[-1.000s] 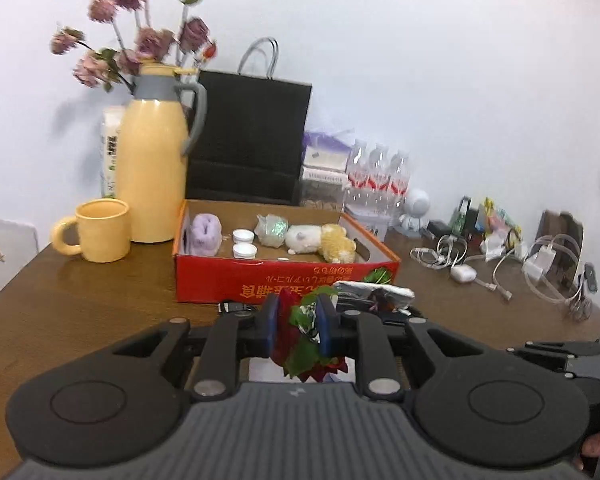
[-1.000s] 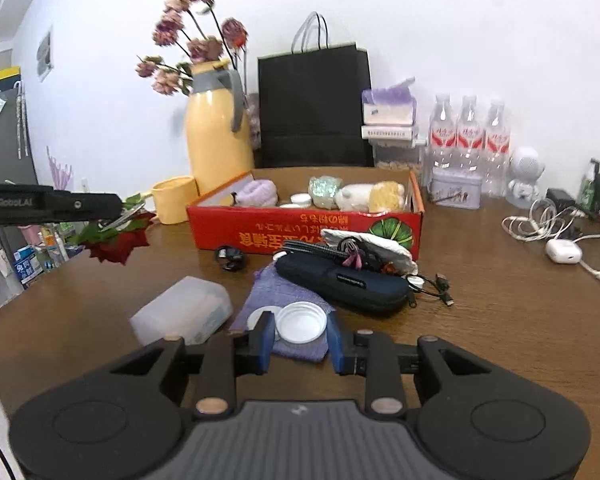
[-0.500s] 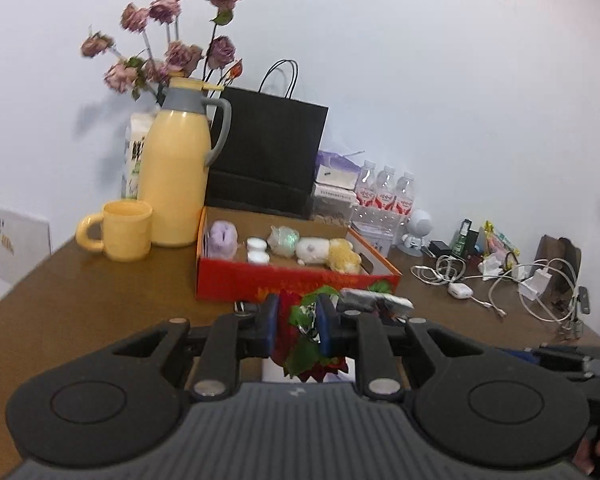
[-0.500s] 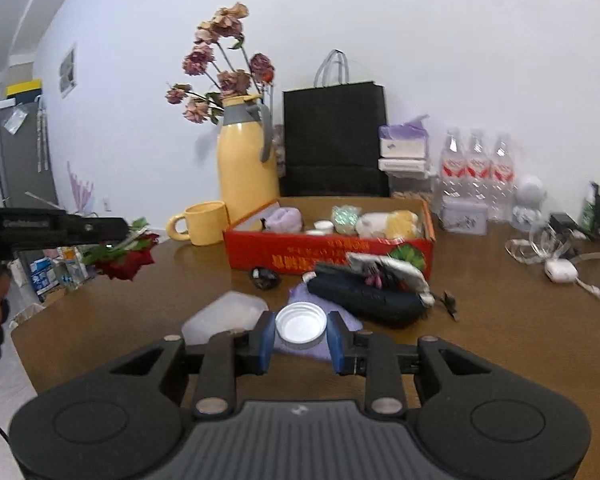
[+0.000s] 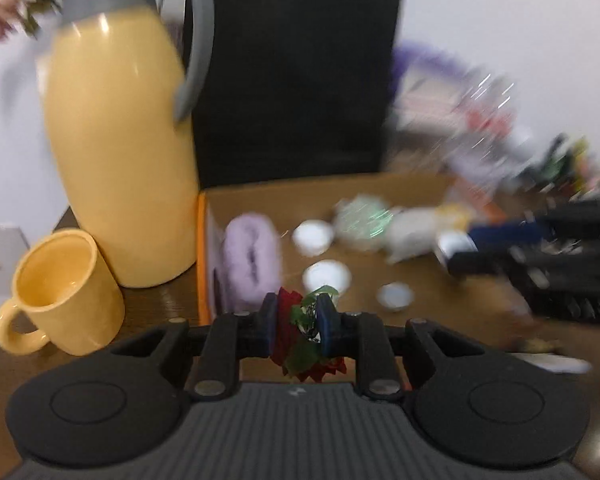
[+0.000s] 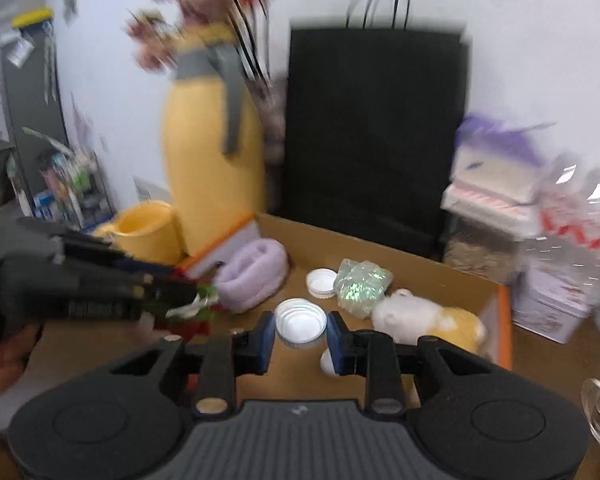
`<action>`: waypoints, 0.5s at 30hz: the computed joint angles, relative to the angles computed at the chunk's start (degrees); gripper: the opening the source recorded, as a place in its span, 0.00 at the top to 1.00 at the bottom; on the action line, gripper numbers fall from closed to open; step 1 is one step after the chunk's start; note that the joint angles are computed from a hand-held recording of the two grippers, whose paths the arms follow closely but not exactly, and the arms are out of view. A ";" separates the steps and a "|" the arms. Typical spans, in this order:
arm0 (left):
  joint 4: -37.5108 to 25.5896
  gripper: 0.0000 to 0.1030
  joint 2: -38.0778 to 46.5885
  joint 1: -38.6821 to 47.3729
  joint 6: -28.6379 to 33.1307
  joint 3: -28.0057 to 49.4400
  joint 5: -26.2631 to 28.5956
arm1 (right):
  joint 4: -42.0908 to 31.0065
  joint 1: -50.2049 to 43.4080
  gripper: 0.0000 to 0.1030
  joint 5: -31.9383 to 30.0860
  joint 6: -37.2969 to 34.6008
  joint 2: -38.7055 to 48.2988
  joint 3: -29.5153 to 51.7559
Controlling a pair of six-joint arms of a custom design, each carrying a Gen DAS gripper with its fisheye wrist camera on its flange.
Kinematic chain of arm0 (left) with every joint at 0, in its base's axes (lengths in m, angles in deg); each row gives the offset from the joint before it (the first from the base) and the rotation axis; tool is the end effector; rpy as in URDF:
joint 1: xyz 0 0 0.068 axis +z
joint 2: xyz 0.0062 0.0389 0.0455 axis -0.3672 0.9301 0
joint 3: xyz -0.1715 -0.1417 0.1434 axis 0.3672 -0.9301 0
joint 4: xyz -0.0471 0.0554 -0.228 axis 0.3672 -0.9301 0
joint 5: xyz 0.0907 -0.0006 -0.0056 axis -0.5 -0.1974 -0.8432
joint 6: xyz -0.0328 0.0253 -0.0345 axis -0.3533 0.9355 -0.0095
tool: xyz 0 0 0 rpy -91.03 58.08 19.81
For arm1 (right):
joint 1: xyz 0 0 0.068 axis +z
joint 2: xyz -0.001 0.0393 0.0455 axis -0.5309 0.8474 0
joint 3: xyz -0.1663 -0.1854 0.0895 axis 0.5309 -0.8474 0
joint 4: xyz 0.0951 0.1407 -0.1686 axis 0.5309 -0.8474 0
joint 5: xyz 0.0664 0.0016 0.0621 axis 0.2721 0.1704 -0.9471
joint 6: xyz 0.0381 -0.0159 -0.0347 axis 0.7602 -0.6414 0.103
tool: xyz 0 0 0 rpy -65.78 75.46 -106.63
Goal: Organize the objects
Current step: 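Drop the red flower into the box with the left tool while the right tool drops the lid in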
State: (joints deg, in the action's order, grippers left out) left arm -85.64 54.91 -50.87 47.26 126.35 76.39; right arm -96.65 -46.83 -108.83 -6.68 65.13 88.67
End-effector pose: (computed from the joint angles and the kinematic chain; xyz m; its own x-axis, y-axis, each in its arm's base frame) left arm 0.2645 -0.1397 0.1951 -0.7091 0.0679 -0.7019 0.1448 0.9882 -0.0508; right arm 0.2663 -0.0479 0.1926 -0.5348 -0.3616 -0.7637 -0.5931 0.8044 0.0345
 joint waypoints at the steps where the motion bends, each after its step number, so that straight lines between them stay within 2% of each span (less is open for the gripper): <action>1: -0.13 0.78 2.95 1.34 1.35 1.81 1.66 | 1.87 3.08 0.74 2.65 3.24 4.42 2.70; 4: 3.99 0.69 6.05 1.92 2.66 1.72 -1.52 | 6.13 8.98 0.74 9.24 10.48 17.12 10.38; 5: 4.71 0.66 6.05 2.11 3.44 1.47 -1.76 | 8.62 10.90 0.71 13.12 14.73 22.06 12.76; 6: 5.46 0.61 5.51 2.18 3.76 0.77 -1.96 | 8.39 11.03 0.66 13.17 15.00 24.12 14.36; 8: 6.51 0.53 3.61 2.42 4.06 -0.58 -2.13 | 9.44 10.63 0.64 12.84 15.85 25.40 14.73; 13: 4.50 0.48 -2.34 1.09 4.40 -1.61 -5.38 | 7.84 8.44 0.62 10.77 14.31 21.52 12.95; 15: 3.53 0.36 -5.23 -1.02 3.96 -1.97 -7.92 | 7.06 7.03 0.57 9.56 12.84 16.92 10.65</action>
